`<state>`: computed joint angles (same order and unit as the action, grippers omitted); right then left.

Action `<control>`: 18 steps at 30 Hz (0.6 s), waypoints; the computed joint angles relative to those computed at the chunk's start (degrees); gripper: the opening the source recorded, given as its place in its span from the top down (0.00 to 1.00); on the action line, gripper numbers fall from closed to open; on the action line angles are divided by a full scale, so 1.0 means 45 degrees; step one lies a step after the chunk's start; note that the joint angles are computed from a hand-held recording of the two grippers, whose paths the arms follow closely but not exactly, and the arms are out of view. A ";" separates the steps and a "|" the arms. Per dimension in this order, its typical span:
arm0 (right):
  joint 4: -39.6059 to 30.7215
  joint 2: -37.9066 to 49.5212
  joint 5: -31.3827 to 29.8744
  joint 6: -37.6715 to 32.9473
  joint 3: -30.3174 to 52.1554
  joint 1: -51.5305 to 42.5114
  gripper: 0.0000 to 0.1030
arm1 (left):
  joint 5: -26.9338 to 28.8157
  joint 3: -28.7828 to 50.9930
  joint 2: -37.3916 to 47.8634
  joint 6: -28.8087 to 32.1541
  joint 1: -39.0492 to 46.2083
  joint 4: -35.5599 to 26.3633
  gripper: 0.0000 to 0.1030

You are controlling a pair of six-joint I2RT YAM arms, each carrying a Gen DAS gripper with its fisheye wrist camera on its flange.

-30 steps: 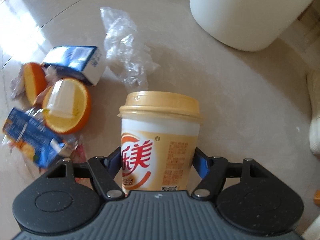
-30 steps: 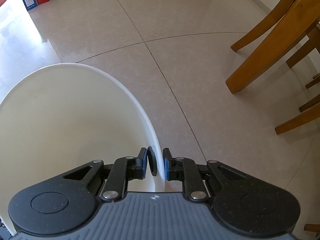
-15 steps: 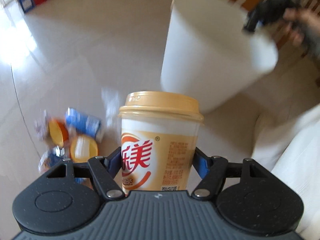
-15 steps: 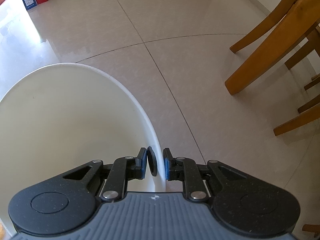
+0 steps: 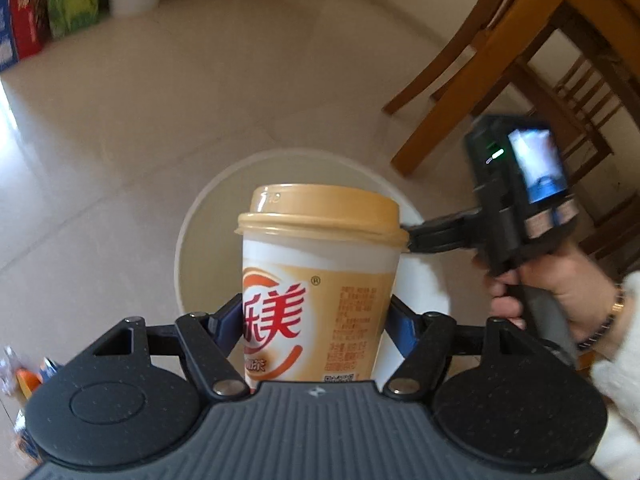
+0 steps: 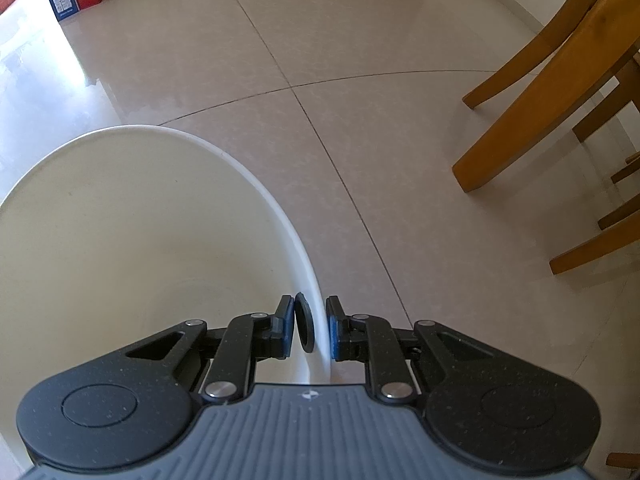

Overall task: Collect trash
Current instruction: 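Carry the cup over the bin and open the left tool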

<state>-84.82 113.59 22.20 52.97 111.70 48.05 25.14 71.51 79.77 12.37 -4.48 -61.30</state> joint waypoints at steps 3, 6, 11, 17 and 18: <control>-0.0066 0.0108 0.0122 -0.0041 0.0093 0.0101 0.80 | -0.0175 -0.0544 -0.0208 -0.0399 -0.0124 0.0113 0.30; 0.0041 0.0023 0.0024 -0.0008 0.0005 0.0091 0.81 | -0.0169 -0.0892 -0.0299 -0.0895 -0.0096 0.0433 0.27; 0.0135 -0.0125 -0.0057 -0.0090 -0.0144 -0.0035 0.81 | 0.0191 -0.1365 -0.1202 -0.0848 0.0378 0.0439 0.21; 0.0103 -0.0119 -0.0079 -0.0122 -0.0096 -0.0072 0.81 | 0.0090 -0.0275 -0.1464 0.0168 0.1453 -0.0316 0.13; 0.0098 -0.0118 -0.0082 -0.0138 -0.0086 -0.0074 0.81 | -0.0015 -0.0229 -0.1553 0.0488 0.1823 -0.0309 0.09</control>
